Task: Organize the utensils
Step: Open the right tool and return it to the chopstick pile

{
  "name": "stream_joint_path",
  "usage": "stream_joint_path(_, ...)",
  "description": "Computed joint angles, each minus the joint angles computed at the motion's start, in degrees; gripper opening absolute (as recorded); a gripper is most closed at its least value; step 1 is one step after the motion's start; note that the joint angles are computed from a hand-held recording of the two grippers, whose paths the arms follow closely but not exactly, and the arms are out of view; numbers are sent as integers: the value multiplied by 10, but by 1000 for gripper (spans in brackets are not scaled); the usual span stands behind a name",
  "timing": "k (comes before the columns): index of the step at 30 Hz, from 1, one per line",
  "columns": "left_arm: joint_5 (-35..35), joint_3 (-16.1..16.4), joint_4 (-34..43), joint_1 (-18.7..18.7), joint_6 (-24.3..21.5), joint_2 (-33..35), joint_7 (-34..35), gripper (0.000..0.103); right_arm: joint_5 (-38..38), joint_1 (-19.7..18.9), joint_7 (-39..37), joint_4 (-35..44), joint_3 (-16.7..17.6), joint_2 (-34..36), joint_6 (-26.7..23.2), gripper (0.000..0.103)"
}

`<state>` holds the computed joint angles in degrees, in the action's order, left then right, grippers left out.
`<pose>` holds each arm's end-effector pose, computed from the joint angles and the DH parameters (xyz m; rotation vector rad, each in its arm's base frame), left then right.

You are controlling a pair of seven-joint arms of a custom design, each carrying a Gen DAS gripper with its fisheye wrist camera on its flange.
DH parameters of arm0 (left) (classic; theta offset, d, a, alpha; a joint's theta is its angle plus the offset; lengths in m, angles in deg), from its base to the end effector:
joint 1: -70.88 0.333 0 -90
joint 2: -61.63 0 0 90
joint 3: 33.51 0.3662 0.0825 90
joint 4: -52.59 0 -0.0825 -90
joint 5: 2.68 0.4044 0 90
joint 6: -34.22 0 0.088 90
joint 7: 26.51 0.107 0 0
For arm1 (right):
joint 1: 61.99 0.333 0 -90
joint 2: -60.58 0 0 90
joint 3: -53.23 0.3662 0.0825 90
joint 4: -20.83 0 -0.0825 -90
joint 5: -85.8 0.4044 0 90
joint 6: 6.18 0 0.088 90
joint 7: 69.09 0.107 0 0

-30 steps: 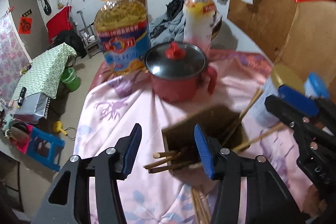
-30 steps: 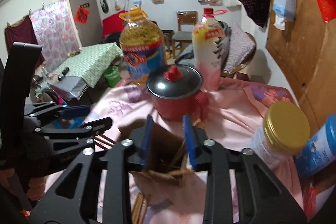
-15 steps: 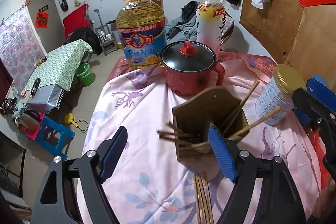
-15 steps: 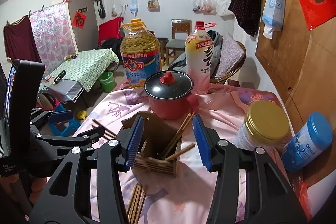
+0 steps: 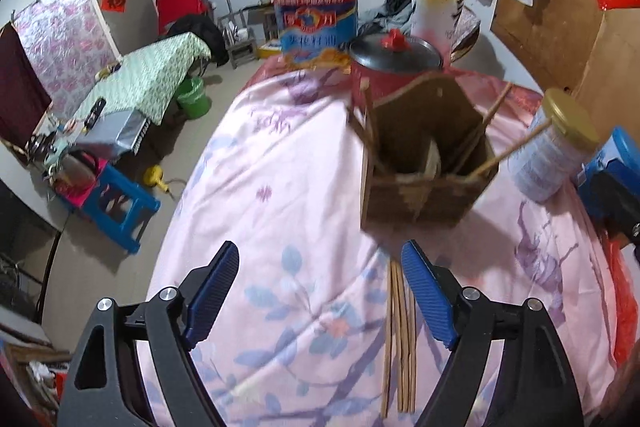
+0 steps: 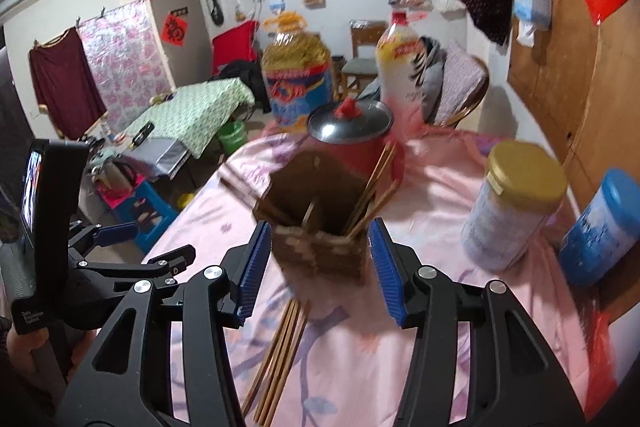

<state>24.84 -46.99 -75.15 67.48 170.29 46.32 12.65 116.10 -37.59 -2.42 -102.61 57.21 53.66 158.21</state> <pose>0.4902 -0.1541 0.5646 -2.0883 1.5311 -0.3881 0.5154 0.2484 0.5864 -1.9448 1.2113 -0.3670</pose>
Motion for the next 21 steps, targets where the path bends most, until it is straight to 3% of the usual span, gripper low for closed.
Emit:
stream_joint_path(8, -39, 9, -83, -14, 32, -32, 39, 82, -107, -18, 144, -88, 31, -33, -1, 51)
stream_joint_path(21, -124, 27, -179, 0, 83, -50, 121, 82, -205, 8, 297, -152, 49, -12, -15, 51)
